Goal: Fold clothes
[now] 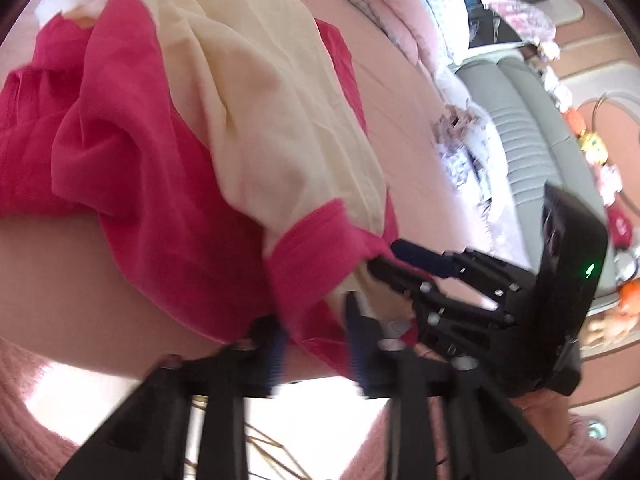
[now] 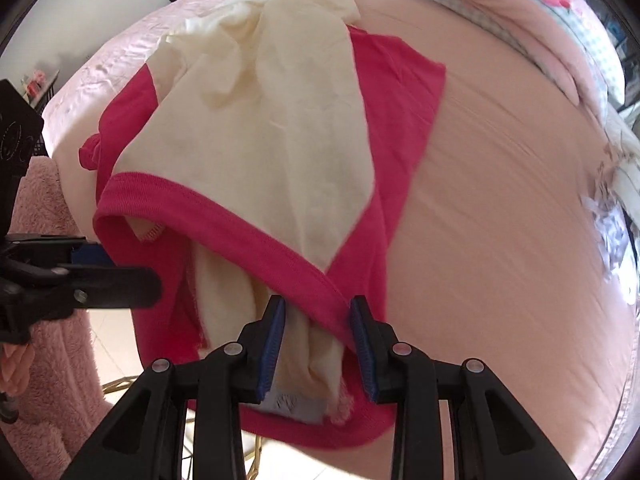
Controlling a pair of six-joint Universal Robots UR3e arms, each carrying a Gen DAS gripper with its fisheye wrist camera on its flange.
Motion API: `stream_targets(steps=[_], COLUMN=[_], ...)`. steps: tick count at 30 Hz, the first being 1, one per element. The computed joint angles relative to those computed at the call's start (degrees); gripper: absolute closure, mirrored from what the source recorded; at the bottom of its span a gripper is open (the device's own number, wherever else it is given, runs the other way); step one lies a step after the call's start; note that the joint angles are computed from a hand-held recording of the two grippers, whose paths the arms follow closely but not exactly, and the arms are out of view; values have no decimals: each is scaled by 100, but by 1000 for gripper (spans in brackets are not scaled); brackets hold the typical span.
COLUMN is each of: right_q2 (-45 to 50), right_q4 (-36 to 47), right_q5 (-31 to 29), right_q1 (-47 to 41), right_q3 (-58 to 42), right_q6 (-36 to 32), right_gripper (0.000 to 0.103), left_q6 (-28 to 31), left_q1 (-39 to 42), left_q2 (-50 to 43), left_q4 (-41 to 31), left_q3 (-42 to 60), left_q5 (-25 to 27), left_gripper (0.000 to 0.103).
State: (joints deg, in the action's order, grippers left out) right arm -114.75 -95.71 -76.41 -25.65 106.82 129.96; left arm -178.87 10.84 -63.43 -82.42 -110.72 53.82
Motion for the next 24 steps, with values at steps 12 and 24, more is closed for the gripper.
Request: stream_targets(steps=[12, 24], right_q2=[-217, -224], right_q4=[-1890, 226], right_q5=[-287, 249], right_q1=[-787, -329], right_q3=[482, -96], right_q6=[1763, -14], right_gripper=[86, 73], left_q6=[222, 52], left_q1=[148, -231], left_q2=[373, 227], left_q4=[-70, 759], left_q3=[312, 39], left_q5=[1112, 945], left_gripper=[99, 99])
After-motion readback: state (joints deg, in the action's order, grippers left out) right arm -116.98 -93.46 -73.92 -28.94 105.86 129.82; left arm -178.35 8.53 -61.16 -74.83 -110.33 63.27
